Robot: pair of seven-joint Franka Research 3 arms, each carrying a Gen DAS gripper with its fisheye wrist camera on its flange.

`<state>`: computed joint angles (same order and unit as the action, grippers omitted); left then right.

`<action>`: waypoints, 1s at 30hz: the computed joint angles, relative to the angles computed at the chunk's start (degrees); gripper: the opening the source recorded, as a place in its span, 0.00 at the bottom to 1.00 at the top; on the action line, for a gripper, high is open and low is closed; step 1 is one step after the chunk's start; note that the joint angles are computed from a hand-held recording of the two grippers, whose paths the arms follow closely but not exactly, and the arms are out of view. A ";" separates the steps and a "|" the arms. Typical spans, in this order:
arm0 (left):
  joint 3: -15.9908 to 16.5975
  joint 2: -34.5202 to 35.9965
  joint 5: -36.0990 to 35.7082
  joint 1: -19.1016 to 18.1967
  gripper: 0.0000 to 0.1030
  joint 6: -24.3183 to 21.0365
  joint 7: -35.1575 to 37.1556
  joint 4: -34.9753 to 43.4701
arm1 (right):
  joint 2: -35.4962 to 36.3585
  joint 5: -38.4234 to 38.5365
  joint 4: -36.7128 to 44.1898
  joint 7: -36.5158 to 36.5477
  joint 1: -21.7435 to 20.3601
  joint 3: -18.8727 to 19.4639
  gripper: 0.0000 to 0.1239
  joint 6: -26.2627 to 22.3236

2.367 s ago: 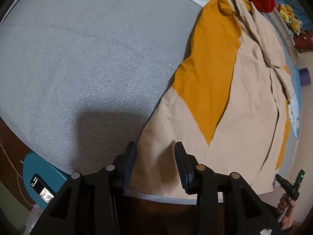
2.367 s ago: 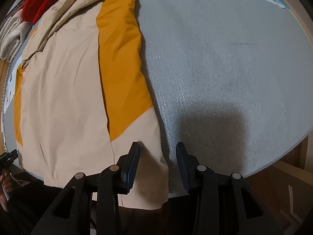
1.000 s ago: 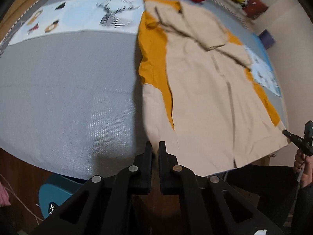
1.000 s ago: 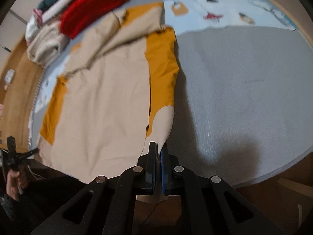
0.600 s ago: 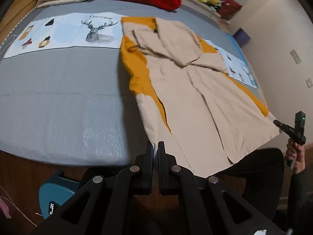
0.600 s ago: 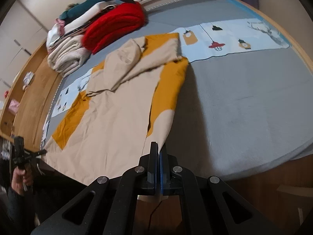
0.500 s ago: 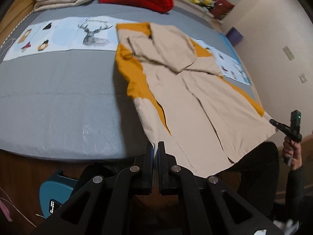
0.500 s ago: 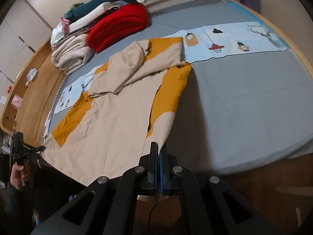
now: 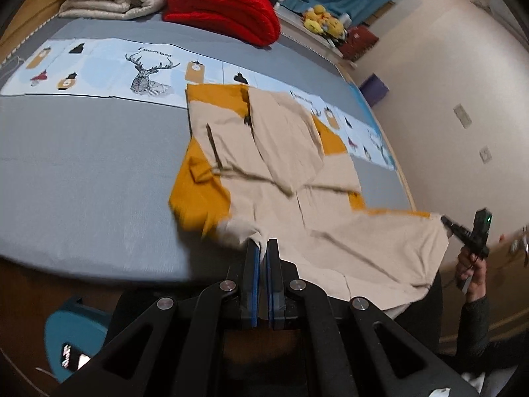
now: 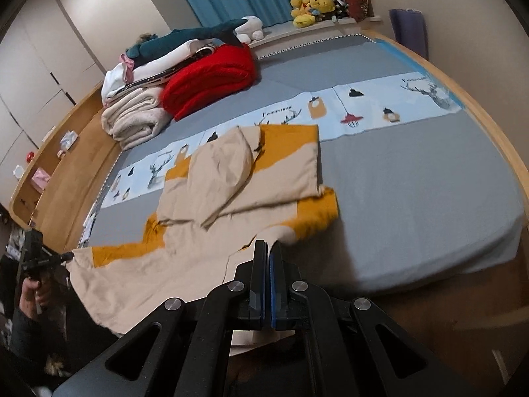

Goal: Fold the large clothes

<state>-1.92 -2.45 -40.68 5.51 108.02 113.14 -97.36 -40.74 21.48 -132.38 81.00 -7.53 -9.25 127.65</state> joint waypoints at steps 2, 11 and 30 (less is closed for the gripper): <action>-0.82 3.58 -0.38 -0.60 0.02 3.15 -0.68 2.48 | 5.88 -0.32 2.30 0.32 0.15 0.74 0.01 3.97; -6.79 28.38 7.21 -1.16 0.02 12.61 -11.70 23.61 | 37.64 3.25 21.11 2.93 1.64 0.60 0.01 16.34; -12.64 32.98 14.15 4.69 0.44 20.20 -23.52 25.62 | 54.69 0.05 33.61 10.26 -0.50 1.96 0.13 13.23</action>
